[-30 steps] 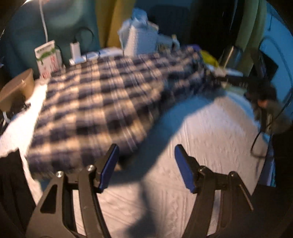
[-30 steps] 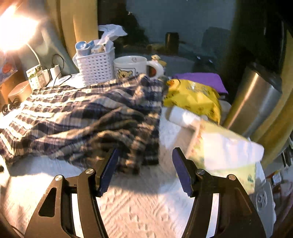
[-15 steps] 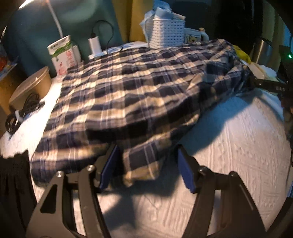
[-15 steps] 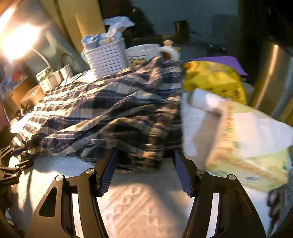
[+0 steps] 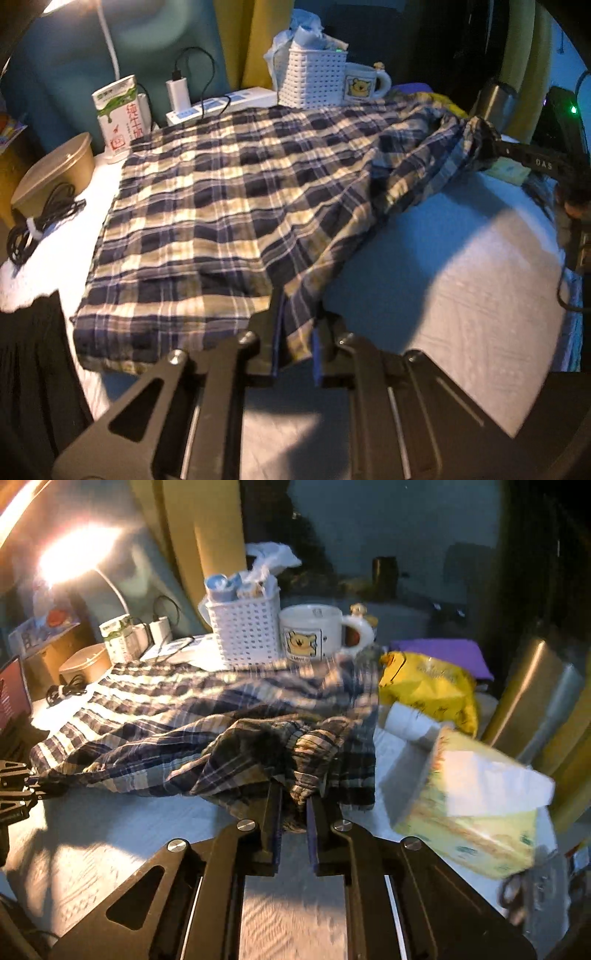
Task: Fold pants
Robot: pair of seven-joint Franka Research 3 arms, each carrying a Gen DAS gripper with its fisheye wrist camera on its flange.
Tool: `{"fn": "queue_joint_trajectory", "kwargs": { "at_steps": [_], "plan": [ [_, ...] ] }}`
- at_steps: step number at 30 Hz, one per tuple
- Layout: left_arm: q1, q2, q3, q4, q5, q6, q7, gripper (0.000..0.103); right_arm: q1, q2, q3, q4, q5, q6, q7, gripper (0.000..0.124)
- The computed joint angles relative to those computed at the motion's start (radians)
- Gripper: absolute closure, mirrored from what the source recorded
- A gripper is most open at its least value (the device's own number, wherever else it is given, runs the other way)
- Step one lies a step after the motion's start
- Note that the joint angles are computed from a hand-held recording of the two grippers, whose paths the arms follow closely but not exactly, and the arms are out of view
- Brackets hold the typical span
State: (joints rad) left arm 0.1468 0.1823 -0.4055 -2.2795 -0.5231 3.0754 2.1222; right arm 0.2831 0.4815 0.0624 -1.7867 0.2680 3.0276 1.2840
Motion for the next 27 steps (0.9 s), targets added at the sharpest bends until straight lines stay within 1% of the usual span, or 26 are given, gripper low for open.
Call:
{"fn": "queue_joint_trajectory", "kwargs": {
  "at_steps": [1, 3, 5, 8, 9, 10, 12, 13, 14, 15, 16, 17, 18, 19, 20, 21, 22, 24, 25, 26, 27],
  "plan": [
    [0.027, -0.014, -0.028, -0.008, -0.04, -0.009, 0.034, 0.091, -0.001, -0.022, 0.001, -0.024, -0.002, 0.003, -0.007, 0.112],
    [0.054, -0.049, -0.061, -0.03, -0.148, -0.024, 0.121, 0.091, 0.001, -0.059, -0.003, -0.07, -0.005, 0.013, -0.013, 0.112],
    [0.042, -0.078, -0.054, -0.055, -0.2, -0.034, 0.158, 0.091, 0.003, -0.09, -0.007, -0.11, -0.009, 0.021, -0.016, 0.112],
    [-0.002, -0.09, -0.008, -0.085, -0.182, -0.049, 0.13, 0.091, -0.003, -0.135, -0.002, -0.178, -0.004, 0.024, -0.025, 0.112],
    [-0.017, -0.092, 0.009, -0.095, -0.174, -0.056, 0.114, 0.091, 0.003, -0.146, -0.014, -0.2, -0.01, 0.018, -0.019, 0.112],
    [-0.029, -0.096, 0.027, -0.103, -0.161, -0.079, 0.1, 0.09, 0.024, -0.145, -0.043, -0.212, -0.032, 0.009, 0.003, 0.112],
    [-0.042, -0.117, 0.042, -0.121, -0.218, -0.097, 0.148, 0.089, 0.073, -0.135, -0.11, -0.227, -0.093, -0.023, 0.062, 0.112],
    [-0.048, -0.127, 0.057, -0.123, -0.224, -0.119, 0.158, 0.089, 0.076, -0.128, -0.118, -0.234, -0.11, -0.047, 0.079, 0.112],
    [-0.056, -0.137, 0.072, -0.127, -0.22, -0.14, 0.161, 0.089, 0.073, -0.129, -0.116, -0.242, -0.119, -0.05, 0.089, 0.112],
    [-0.062, -0.149, 0.09, -0.129, -0.214, -0.174, 0.162, 0.088, 0.068, -0.136, -0.111, -0.264, -0.123, -0.029, 0.095, 0.111],
    [-0.065, -0.164, 0.108, -0.129, -0.227, -0.214, 0.176, 0.088, 0.055, -0.144, -0.096, -0.275, -0.119, -0.022, 0.091, 0.109],
    [-0.067, -0.187, 0.129, -0.135, -0.245, -0.253, 0.186, 0.087, 0.05, -0.152, -0.092, -0.279, -0.122, -0.034, 0.092, 0.102],
    [-0.075, -0.197, 0.145, -0.14, -0.244, -0.258, 0.181, 0.087, 0.055, -0.159, -0.103, -0.281, -0.137, -0.048, 0.103, 0.093],
    [-0.079, -0.211, 0.164, -0.148, -0.234, -0.256, 0.166, 0.086, 0.058, -0.165, -0.111, -0.282, -0.148, -0.056, 0.117, 0.086],
    [-0.084, -0.221, 0.183, -0.154, -0.234, -0.253, 0.161, 0.085, 0.043, -0.175, -0.101, -0.29, -0.151, -0.052, 0.12, 0.086],
    [-0.089, -0.232, 0.202, -0.158, -0.244, -0.248, 0.157, 0.084, 0.001, -0.198, -0.055, -0.312, -0.105, -0.034, 0.071, 0.085],
    [-0.096, -0.239, 0.224, -0.156, -0.281, -0.242, 0.177, 0.084, -0.045, -0.219, -0.002, -0.332, -0.051, -0.019, 0.015, 0.085],
    [-0.116, -0.235, 0.268, -0.13, -0.384, -0.226, 0.246, 0.08, -0.111, -0.254, 0.076, -0.355, 0.059, 0.01, -0.087, 0.083],
    [-0.13, -0.227, 0.281, -0.119, -0.402, -0.211, 0.262, 0.079, -0.149, -0.266, 0.127, -0.359, 0.138, 0.031, -0.155, 0.081],
    [-0.141, -0.215, 0.292, -0.105, -0.406, -0.196, 0.276, 0.075, -0.173, -0.268, 0.162, -0.354, 0.205, 0.042, -0.21, 0.08],
    [-0.152, -0.185, 0.294, -0.076, -0.396, -0.167, 0.286, 0.072, -0.217, -0.267, 0.227, -0.34, 0.311, 0.056, -0.299, 0.079]
  ]
}}
